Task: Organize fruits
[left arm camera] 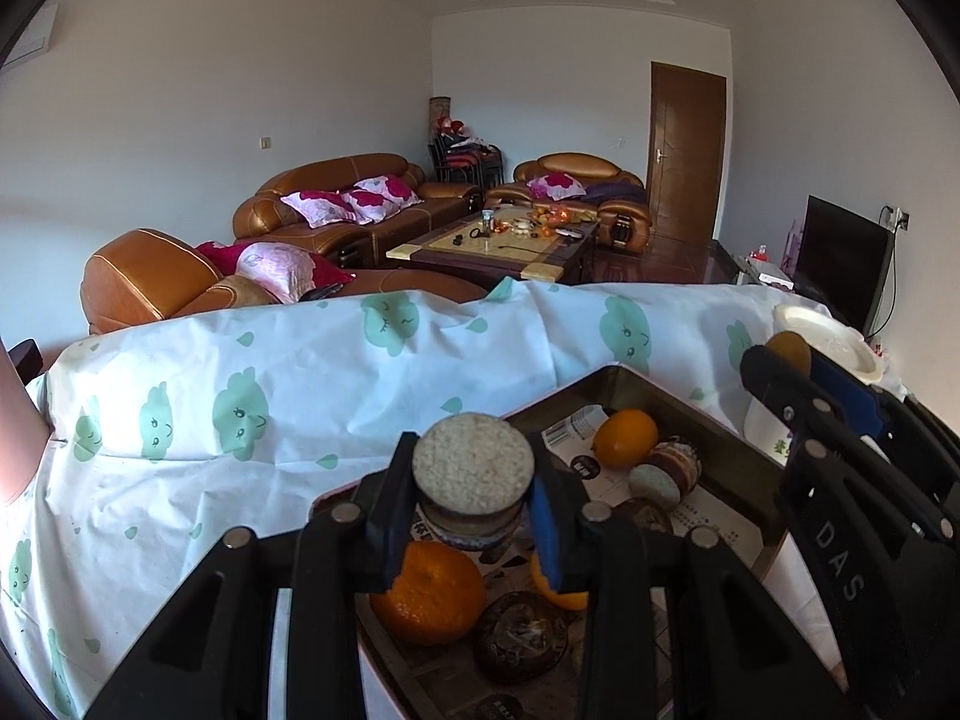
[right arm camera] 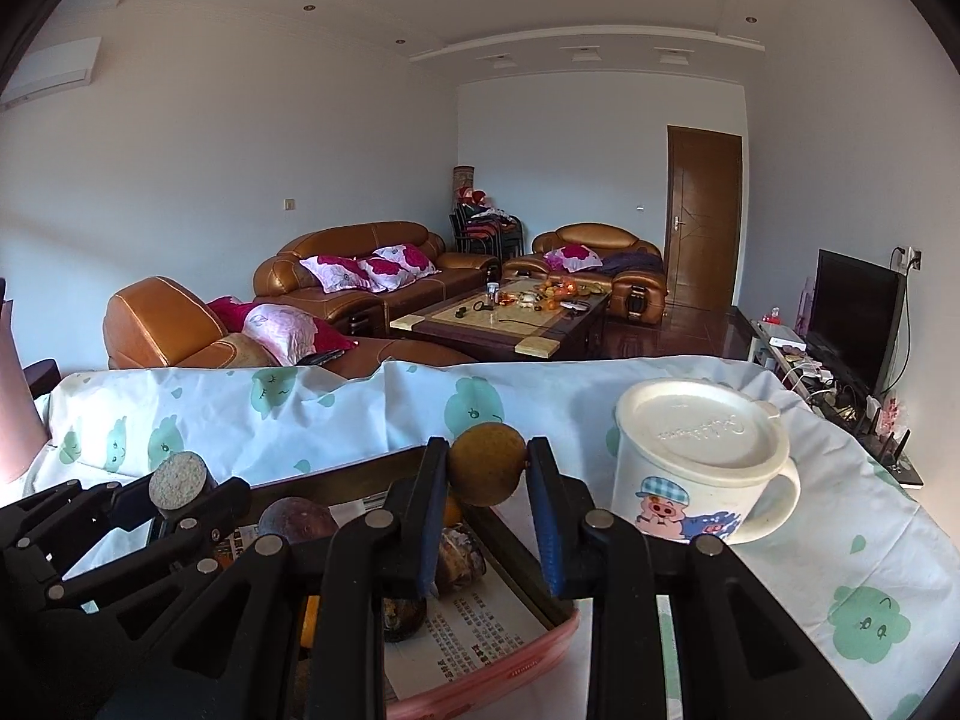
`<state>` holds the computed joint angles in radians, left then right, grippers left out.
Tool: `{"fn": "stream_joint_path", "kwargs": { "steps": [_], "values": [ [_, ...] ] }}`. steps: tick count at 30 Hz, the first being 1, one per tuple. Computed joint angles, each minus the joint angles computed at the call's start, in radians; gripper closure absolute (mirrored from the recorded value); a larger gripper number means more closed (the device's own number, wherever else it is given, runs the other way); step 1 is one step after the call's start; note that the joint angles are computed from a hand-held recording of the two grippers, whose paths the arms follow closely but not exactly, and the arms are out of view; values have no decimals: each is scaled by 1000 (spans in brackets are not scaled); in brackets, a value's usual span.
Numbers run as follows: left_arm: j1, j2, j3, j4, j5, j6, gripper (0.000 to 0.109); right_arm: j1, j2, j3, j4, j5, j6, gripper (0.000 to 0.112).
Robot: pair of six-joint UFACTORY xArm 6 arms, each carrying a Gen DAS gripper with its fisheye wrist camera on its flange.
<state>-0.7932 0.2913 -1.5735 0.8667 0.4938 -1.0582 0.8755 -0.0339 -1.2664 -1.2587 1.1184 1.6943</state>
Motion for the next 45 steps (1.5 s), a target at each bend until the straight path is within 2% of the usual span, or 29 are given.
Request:
{"fn": "stream_joint_path", "kwargs": {
  "steps": [4, 7, 11, 13, 15, 16, 18, 20, 21, 22, 25, 29, 35, 38, 41, 45],
  "values": [
    [4, 20, -13, -45, 11, 47, 73, -69, 2, 14, 71, -183, -41, 84],
    [9, 31, -18, -112, 15, 93, 73, -117, 19, 22, 161, -316, -123, 84],
    [6, 24, -12, -61, 19, 58, 69, -158, 17, 48, 241, -429, -158, 83],
    [2, 20, -12, -58, 35, 54, 62, -167, 5, 67, 249, -453, -146, 83],
    [3, 8, -2, -48, 45, 25, 44, -182, -10, 90, 258, -491, -134, 83],
    [4, -1, 7, -38, 45, 5, 38, -189, -18, 102, 258, -506, -121, 83],
    [8, -21, 28, -14, 43, -40, 15, -199, -42, 130, 243, -533, -83, 83],
    [14, -49, 62, 31, 21, -102, 6, -211, -69, 160, 211, -569, -28, 81],
    [17, -67, 85, 65, -4, -139, 6, -215, -84, 175, 188, -586, 9, 79],
    [19, -82, 104, 99, -23, -173, 6, -214, -99, 189, 154, -591, 55, 70],
    [15, -121, 143, 192, -39, -251, 6, -166, -133, 204, -9, -495, 226, 54],
    [2, -154, 175, 303, -22, -336, 6, -75, -153, 208, -142, -314, 342, 38],
    [-42, -183, 208, 465, 80, -429, 6, 77, -116, 167, -206, 4, 333, 30],
    [-50, -210, 238, 512, 93, -473, 6, 141, -114, 167, -233, 133, 349, 30],
    [-57, -246, 276, 569, 100, -532, 6, 195, -112, 169, -248, 232, 346, 29],
    [-71, -294, 330, 635, 111, -592, 6, 247, -109, 167, -255, 301, 334, 29]
  ]
}}
